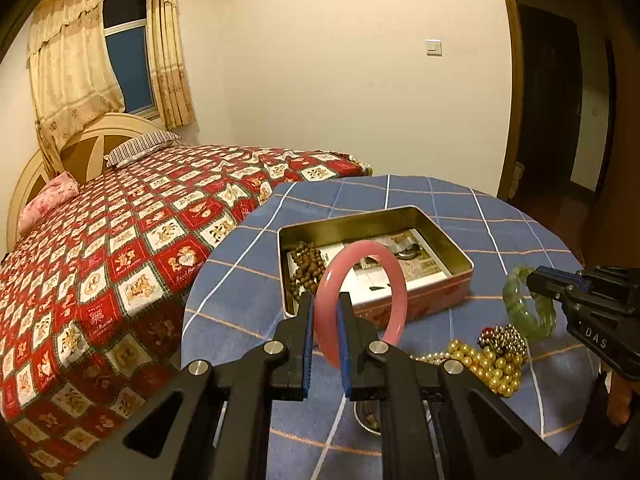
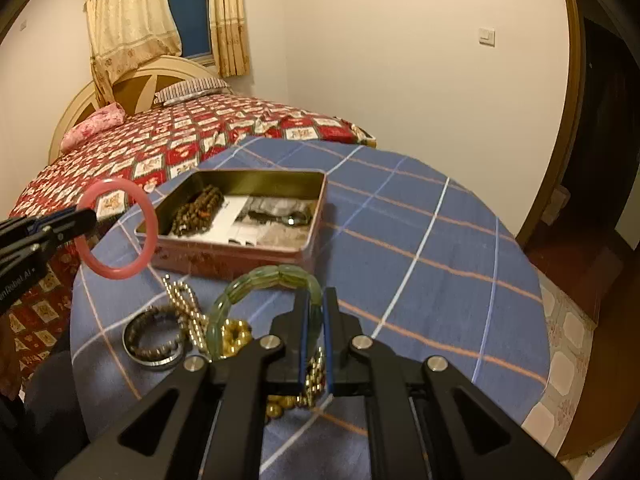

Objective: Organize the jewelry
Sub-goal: 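Carry both bangles into the tin box and open both tools to release them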

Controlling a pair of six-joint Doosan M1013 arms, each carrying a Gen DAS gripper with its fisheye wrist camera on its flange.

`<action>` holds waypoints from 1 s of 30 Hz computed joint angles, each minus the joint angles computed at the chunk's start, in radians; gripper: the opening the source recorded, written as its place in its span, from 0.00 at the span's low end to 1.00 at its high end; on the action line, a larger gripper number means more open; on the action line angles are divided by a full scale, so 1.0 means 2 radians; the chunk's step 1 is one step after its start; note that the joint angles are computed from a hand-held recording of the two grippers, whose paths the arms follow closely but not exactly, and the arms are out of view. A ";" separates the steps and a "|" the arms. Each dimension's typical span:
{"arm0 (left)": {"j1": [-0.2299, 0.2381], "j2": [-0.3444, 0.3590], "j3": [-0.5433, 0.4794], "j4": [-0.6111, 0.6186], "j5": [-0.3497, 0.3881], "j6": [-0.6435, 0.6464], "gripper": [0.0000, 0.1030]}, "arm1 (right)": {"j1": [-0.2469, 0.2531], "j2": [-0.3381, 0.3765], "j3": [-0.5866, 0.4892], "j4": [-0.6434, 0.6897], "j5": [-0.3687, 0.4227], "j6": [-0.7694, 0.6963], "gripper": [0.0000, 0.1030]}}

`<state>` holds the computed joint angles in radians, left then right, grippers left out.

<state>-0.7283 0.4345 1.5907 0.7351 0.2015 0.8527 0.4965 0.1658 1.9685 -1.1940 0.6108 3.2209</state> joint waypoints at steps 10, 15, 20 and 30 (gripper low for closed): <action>0.001 0.008 -0.016 0.031 0.010 -0.033 0.10 | -0.008 0.004 -0.012 -0.003 0.002 -0.005 0.08; 0.002 0.012 -0.024 0.025 0.013 -0.025 0.10 | -0.010 0.006 -0.015 -0.001 0.003 -0.011 0.08; 0.002 0.016 -0.031 0.026 0.017 -0.025 0.10 | -0.012 0.008 -0.021 0.000 0.004 -0.018 0.08; 0.005 0.029 -0.053 0.028 0.027 -0.022 0.10 | -0.017 0.014 -0.034 0.005 0.009 -0.041 0.08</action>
<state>-0.7191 0.4920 1.4847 0.7916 0.2551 0.8092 0.4628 0.1943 1.9000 -1.1837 0.6283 3.1380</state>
